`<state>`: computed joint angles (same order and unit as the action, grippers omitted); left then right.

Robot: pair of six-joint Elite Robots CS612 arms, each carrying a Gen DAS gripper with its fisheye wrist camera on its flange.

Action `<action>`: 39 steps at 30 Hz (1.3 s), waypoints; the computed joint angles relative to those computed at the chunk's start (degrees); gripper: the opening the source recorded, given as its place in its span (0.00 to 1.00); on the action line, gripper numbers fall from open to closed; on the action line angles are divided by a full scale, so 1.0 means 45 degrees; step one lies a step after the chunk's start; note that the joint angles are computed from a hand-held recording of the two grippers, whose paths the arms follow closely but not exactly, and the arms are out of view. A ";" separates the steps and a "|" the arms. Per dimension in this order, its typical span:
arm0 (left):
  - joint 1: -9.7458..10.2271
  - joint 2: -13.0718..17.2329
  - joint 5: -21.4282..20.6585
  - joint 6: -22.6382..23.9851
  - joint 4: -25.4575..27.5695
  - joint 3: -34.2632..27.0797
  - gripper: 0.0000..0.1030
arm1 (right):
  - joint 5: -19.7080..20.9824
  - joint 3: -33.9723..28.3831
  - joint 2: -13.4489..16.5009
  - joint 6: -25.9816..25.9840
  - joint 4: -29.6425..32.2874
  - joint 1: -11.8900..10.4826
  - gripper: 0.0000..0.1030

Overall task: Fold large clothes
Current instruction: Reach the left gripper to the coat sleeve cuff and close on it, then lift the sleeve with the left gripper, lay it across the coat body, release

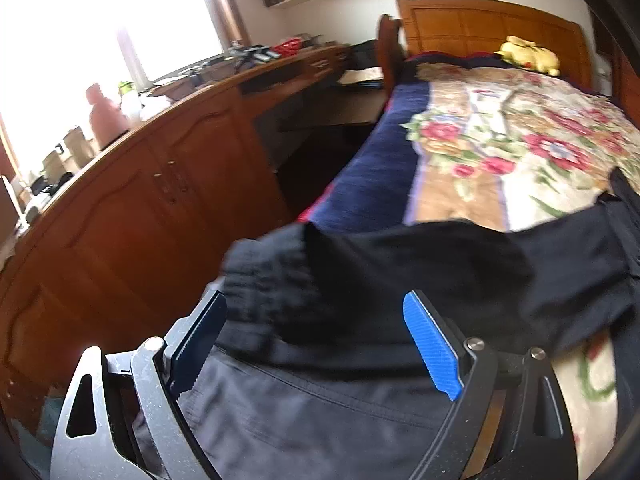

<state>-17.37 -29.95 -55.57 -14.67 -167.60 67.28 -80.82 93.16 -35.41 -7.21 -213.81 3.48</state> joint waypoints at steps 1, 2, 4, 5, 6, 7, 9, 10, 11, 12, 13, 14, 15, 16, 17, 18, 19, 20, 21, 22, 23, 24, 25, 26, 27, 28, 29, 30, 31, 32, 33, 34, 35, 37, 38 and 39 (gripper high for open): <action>0.0060 0.0027 -0.0015 -0.0076 0.0069 -0.0075 0.84 | 0.0020 -0.0013 0.0007 -0.0012 0.0003 -0.0011 1.00; 0.0140 0.0062 -0.0125 -0.0190 0.0217 -0.0178 0.78 | 0.0036 -0.0023 0.0013 -0.0010 0.0006 -0.0014 1.00; 0.0288 0.0177 -0.0262 -0.0500 0.0588 -0.0401 0.70 | 0.0080 -0.0014 0.0014 0.0015 -0.0011 -0.0033 1.00; 0.0353 0.0251 -0.0312 -0.0565 0.0924 -0.0566 0.64 | 0.0122 -0.0013 0.0013 0.0027 0.0006 -0.0043 1.00; 0.0385 0.0242 -0.0312 -0.0638 0.1142 -0.0599 0.60 | 0.0167 -0.0010 0.0013 0.0045 0.0023 -0.0057 1.00; 0.0458 0.0327 -0.0441 -0.0796 0.1499 -0.0781 0.57 | 0.0221 -0.0009 0.0017 0.0059 0.0021 -0.0078 1.00; 0.0565 0.0414 -0.1121 -0.0974 0.1632 -0.0943 0.37 | 0.0294 -0.0002 0.0014 0.0085 0.0037 -0.0099 1.00; 0.0633 0.0407 -0.1662 -0.0943 0.1671 -0.0967 0.29 | 0.0343 0.0000 0.0013 0.0098 0.0040 -0.0112 1.00; 0.0632 0.0400 -0.1862 -0.0928 0.1641 -0.0949 0.13 | 0.0396 0.0004 0.0012 0.0121 0.0043 -0.0123 1.00; 0.0604 0.0379 -0.1943 -0.0847 0.1475 -0.0891 0.08 | 0.0436 0.0013 0.0005 0.0143 0.0035 -0.0143 1.00; 0.0506 0.0332 -0.1857 -0.0617 0.1003 -0.0743 0.07 | 0.0461 0.0027 -0.0001 0.0177 0.0017 -0.0156 1.00; 0.0412 0.0281 -0.1786 -0.0370 0.0710 -0.0649 0.06 | 0.0481 0.0050 -0.0016 0.0197 -0.0006 -0.0173 1.00; 0.0326 0.0224 -0.1751 -0.0153 0.0473 -0.0567 0.05 | 0.0511 0.0061 -0.0028 0.0217 -0.0025 -0.0197 1.00; 0.0156 0.0135 -0.1692 0.0203 0.0111 -0.0450 0.05 | 0.0535 0.0079 -0.0044 0.0236 -0.0061 -0.0211 1.00; 0.0053 0.0065 -0.1651 0.0482 -0.0164 -0.0364 0.05 | 0.0558 0.0117 -0.0063 0.0257 -0.0139 -0.0236 1.00; -0.0096 -0.0018 -0.1605 0.0791 -0.0479 -0.0280 0.05 | 0.0562 0.0174 -0.0096 0.0291 -0.0231 -0.0269 1.00; -0.0267 -0.0109 -0.1625 0.1111 -0.0814 -0.0205 0.05 | 0.0573 0.0236 -0.0130 0.0341 -0.0332 -0.0309 1.00; -0.0413 -0.0195 -0.1688 0.1351 -0.1061 -0.0157 0.05 | 0.0582 0.0320 -0.0173 0.0411 -0.0469 -0.0368 1.00; -0.0562 -0.0261 -0.1801 0.1585 -0.1247 -0.0146 0.05 | 0.0554 0.0391 -0.0201 0.0467 -0.0594 -0.0414 1.00; -0.0746 -0.0306 -0.1910 0.1860 -0.1462 -0.0165 0.05 | 0.0495 0.0478 -0.0244 0.0506 -0.0719 -0.0469 1.00; -0.0904 -0.0356 -0.2017 0.2095 -0.1624 -0.0166 0.05 | 0.0403 0.0579 -0.0291 0.0542 -0.0858 -0.0530 1.00; -0.1055 -0.0372 -0.2211 0.2323 -0.1710 -0.0234 0.05 | 0.0315 0.0685 -0.0339 0.0578 -0.0993 -0.0600 1.00; -0.1250 -0.0389 -0.2415 0.2596 -0.1820 -0.0291 0.05 | 0.0228 0.0802 -0.0391 0.0628 -0.1115 -0.0679 1.00; -0.1422 -0.0399 -0.2539 0.2862 -0.1922 -0.0335 0.05 | 0.0136 0.0926 -0.0442 0.0700 -0.1245 -0.0771 1.00; -0.1645 -0.0358 -0.2718 0.3157 -0.2041 -0.0448 0.04 | 0.0026 0.1031 -0.0479 0.0760 -0.1358 -0.0844 1.00; -0.1816 -0.0308 -0.2982 0.3340 -0.1996 -0.0598 0.04 | -0.0111 0.1137 -0.0520 0.0790 -0.1461 -0.0887 1.00; -0.1932 -0.0290 -0.3176 0.3476 -0.1965 -0.0670 0.04 | -0.0290 0.1255 -0.0556 0.0805 -0.1588 -0.0959 1.00; -0.2099 -0.0241 -0.3339 0.3661 -0.1984 -0.0785 0.04 | -0.0396 0.1354 -0.0590 0.0846 -0.1671 -0.1024 1.00; -0.2316 -0.0157 -0.3570 0.3922 -0.1995 -0.0964 0.04 | -0.0424 0.1438 -0.0623 0.0926 -0.1724 -0.1095 1.00; -0.2427 -0.0124 -0.3714 0.4040 -0.2013 -0.1033 0.04 | -0.0424 0.1531 -0.0667 0.1038 -0.1768 -0.1181 1.00; -0.2574 -0.0057 -0.3925 0.4171 -0.2016 -0.1175 0.04 | -0.0445 0.1605 -0.0697 0.1147 -0.1811 -0.1240 1.00; -0.2701 -0.0002 -0.4126 0.4284 -0.2002 -0.1302 0.04 | -0.0487 0.1679 -0.0727 0.1239 -0.1853 -0.1291 1.00; -0.2806 0.0025 -0.4311 0.4359 -0.1999 -0.1379 0.04 | -0.0585 0.1737 -0.0752 0.1304 -0.1875 -0.1323 1.00; -0.3011 0.0125 -0.4714 0.4484 -0.2009 -0.1563 0.04 | -0.0835 0.1930 -0.0830 0.1365 -0.1981 -0.1403 1.00; -0.3102 0.0151 -0.4916 0.4499 -0.2070 -0.1611 0.04 | -0.0948 0.1996 -0.0856 0.1397 -0.2009 -0.1439 1.00; -0.3186 0.0194 -0.5189 0.4504 -0.2097 -0.1690 0.04 | -0.1041 0.2062 -0.0870 0.1429 -0.2053 -0.1475 1.00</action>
<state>-31.71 -29.08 -78.92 5.60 -177.04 59.67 -85.50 102.43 -39.32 -0.78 -223.05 -3.16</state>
